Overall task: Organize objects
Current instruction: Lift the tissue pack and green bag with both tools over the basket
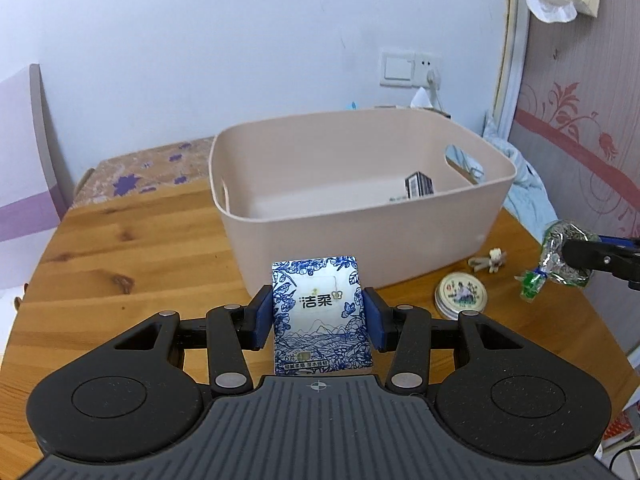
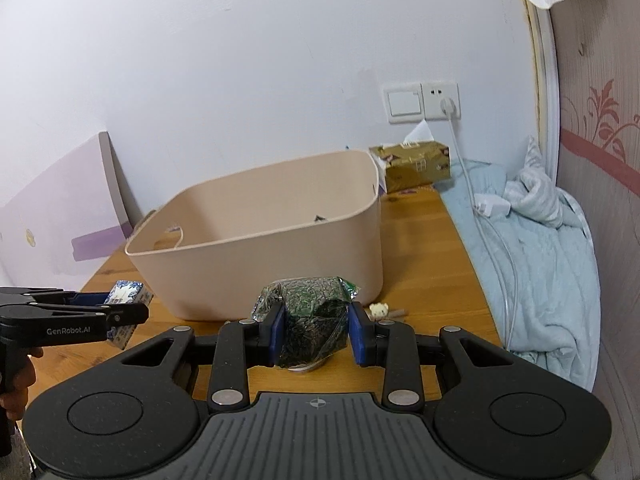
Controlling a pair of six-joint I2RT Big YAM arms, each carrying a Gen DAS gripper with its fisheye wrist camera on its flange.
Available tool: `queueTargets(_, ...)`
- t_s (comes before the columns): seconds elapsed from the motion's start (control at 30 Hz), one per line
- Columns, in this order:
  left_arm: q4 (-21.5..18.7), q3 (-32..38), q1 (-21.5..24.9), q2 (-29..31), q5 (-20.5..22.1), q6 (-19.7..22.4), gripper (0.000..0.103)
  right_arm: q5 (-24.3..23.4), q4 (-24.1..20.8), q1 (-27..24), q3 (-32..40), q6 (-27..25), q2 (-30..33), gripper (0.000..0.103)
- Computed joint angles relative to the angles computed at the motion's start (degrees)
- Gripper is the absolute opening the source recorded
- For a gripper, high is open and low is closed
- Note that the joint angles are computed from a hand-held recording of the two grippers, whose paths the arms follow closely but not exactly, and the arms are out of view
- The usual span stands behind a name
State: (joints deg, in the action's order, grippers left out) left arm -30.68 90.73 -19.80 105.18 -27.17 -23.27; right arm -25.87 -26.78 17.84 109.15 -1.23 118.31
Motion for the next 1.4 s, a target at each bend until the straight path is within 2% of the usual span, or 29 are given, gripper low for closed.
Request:
queueTargets(0.33,1.7,0.6,0.2,-1.4,-1.7,2.6,0.048,0.3,2.3,0.2,0.3,0.2,-1.2,0.031)
queueTargets(0.8,2.6,4.7,1.8,0.1,-2.0,6.1,0.048,1.9,4.5,0.6,4.5,2.9,0.1,0.031)
queueTargets(1.4,-0.2,15.9,4.6,8.1,0.2,8.0,0.048,5.6,0.2,2.2,17.2,3.1,7.1,0.031)
